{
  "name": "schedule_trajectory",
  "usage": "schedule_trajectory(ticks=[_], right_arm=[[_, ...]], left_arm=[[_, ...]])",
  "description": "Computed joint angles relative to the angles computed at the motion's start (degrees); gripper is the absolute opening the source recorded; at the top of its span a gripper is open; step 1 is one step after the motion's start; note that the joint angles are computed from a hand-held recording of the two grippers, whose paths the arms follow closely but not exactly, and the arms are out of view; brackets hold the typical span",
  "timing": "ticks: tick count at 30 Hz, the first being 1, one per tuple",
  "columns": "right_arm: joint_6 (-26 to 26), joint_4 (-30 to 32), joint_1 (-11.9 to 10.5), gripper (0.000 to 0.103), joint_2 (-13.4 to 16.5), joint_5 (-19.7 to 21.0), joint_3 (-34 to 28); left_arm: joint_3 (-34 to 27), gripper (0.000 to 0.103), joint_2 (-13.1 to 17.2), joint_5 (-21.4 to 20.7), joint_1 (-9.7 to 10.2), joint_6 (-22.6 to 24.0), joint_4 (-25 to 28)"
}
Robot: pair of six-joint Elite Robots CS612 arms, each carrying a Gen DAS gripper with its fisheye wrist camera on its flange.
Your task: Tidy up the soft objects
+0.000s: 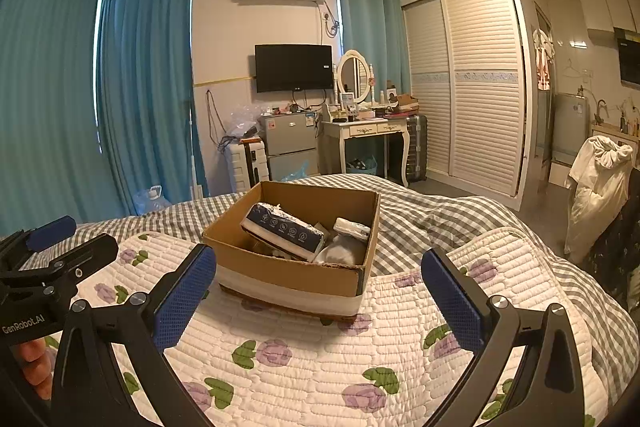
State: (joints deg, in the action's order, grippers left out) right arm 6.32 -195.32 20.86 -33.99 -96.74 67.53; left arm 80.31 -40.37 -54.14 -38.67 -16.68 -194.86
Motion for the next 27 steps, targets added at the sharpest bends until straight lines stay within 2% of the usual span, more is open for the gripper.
schedule_trajectory(ticks=[22,27], right_arm=[[0.0,0.2,0.0,0.103,-0.1,-0.1,0.2],[0.1,0.4,0.1,0.103,-0.2,-0.1,0.2]], left_arm=[[0.0,0.091,0.1,0.2,-0.07,0.2,-0.1],[0.2,0.091,0.2,0.4,-0.12,0.5,-1.5]])
